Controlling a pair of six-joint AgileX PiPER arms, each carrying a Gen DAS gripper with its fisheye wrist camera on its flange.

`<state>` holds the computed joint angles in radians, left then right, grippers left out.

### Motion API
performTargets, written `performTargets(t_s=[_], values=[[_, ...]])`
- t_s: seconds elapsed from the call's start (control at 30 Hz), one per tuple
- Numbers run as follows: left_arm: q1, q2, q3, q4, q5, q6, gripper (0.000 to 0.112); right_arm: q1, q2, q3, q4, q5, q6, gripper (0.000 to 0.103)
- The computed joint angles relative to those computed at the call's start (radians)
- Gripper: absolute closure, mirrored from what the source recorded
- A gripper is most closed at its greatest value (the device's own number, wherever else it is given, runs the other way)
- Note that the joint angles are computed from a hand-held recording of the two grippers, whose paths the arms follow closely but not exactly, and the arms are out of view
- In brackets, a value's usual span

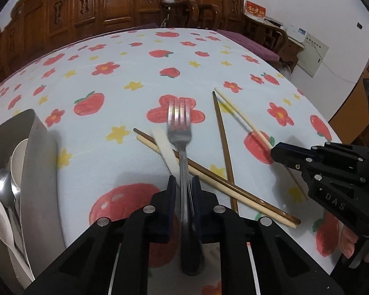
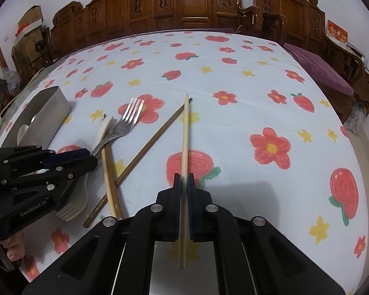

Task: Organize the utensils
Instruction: 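Carry the metal fork into the tray and open the left tool while the right holds the chopstick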

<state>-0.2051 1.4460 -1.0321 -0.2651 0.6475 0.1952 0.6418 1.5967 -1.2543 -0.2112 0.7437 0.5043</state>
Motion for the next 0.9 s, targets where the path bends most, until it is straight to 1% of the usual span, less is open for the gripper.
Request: performTargets(t_s=[0.13, 0.2, 0.4, 0.73, 0.9], values=[[0.026, -0.015, 0.003, -0.053, 0.015, 0.048, 0.105, 0.005, 0.004, -0.002, -0.007, 0.003, 0.003, 0.097], [0.017, -0.026, 0.003, -0.015, 0.015, 0.019, 0.105, 0.005, 0.004, 0.0, -0.006, 0.003, 0.004, 0.097], [0.026, -0.056, -0.003, -0.017, 0.029, 0.026, 0.105, 0.006, 0.002, 0.004, -0.009, -0.001, 0.005, 0.097], [0.012, -0.121, -0.005, 0.043, 0.027, 0.0, 0.105, 0.016, -0.01, 0.004, -0.002, -0.006, 0.001, 0.097], [0.04, -0.168, -0.021, 0.044, 0.073, 0.014, 0.105, 0.034, -0.025, -0.005, 0.018, -0.015, -0.007, 0.097]])
